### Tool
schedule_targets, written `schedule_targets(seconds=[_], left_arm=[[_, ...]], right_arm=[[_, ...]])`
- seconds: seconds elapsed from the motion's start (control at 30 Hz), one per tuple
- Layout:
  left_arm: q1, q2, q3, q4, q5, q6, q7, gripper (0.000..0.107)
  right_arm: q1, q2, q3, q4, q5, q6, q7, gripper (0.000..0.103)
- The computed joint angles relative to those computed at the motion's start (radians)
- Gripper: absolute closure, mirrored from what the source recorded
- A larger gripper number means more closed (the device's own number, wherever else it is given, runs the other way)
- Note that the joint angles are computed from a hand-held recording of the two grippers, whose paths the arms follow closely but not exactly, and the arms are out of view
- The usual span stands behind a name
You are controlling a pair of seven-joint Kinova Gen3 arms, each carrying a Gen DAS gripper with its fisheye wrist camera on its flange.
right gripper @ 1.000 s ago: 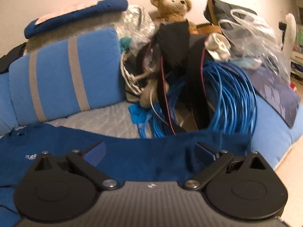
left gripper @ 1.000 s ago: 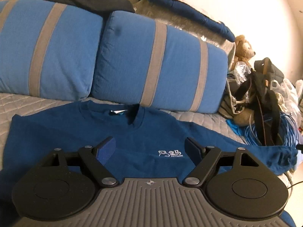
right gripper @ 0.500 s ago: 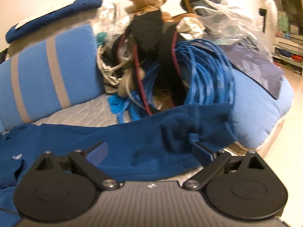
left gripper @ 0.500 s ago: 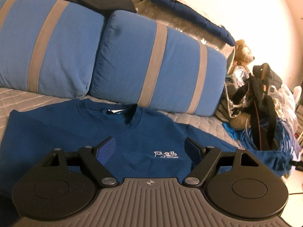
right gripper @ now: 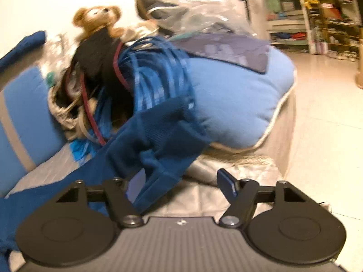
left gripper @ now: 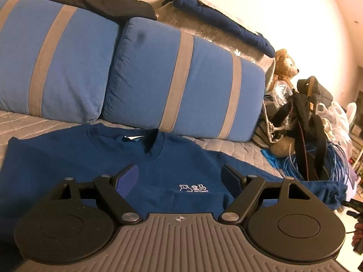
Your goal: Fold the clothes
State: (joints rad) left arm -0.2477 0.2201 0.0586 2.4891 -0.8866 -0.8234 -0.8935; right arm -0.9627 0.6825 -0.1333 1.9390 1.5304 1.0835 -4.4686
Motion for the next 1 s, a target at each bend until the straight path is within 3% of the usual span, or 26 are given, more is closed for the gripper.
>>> schedule_targets(seconds=[0.17, 0.3, 0.37, 0.43, 0.53, 0.73, 1.0], left_arm=[[0.008, 0.002, 0.006, -0.01, 0.006, 0.027, 0.006, 0.027], [0.007, 0.0, 0.005, -0.007, 0.007, 0.026, -0.001, 0.027], [0.003, 0.002, 0.005, -0.005, 0.001, 0.018, 0.001, 0.027], [-0.005, 0.005, 0.005, -0.005, -0.012, 0.007, 0.01, 0.027], [-0.016, 0.013, 0.002, -0.002, -0.027, -0.019, 0.01, 0.027], [-0.02, 0.016, 0.0, -0.001, -0.036, -0.036, 0.009, 0.027], [-0.03, 0.025, -0.002, -0.005, -0.042, -0.048, 0.036, 0.027]], right_arm=[[0.036, 0.009, 0.0, 0.008, 0.056, -0.042, -0.11, 0.033], [0.067, 0.024, -0.006, -0.045, 0.021, -0.083, -0.092, 0.033], [0.059, 0.038, 0.006, -0.08, -0.011, -0.087, -0.055, 0.046], [0.039, 0.053, 0.025, -0.113, -0.044, -0.075, -0.009, 0.078], [-0.016, 0.067, 0.057, -0.167, -0.105, -0.014, 0.079, 0.084], [-0.107, 0.07, 0.106, -0.255, -0.126, 0.084, 0.291, 0.087], [-0.146, 0.075, 0.131, -0.392, -0.046, 0.085, 0.516, 0.087]])
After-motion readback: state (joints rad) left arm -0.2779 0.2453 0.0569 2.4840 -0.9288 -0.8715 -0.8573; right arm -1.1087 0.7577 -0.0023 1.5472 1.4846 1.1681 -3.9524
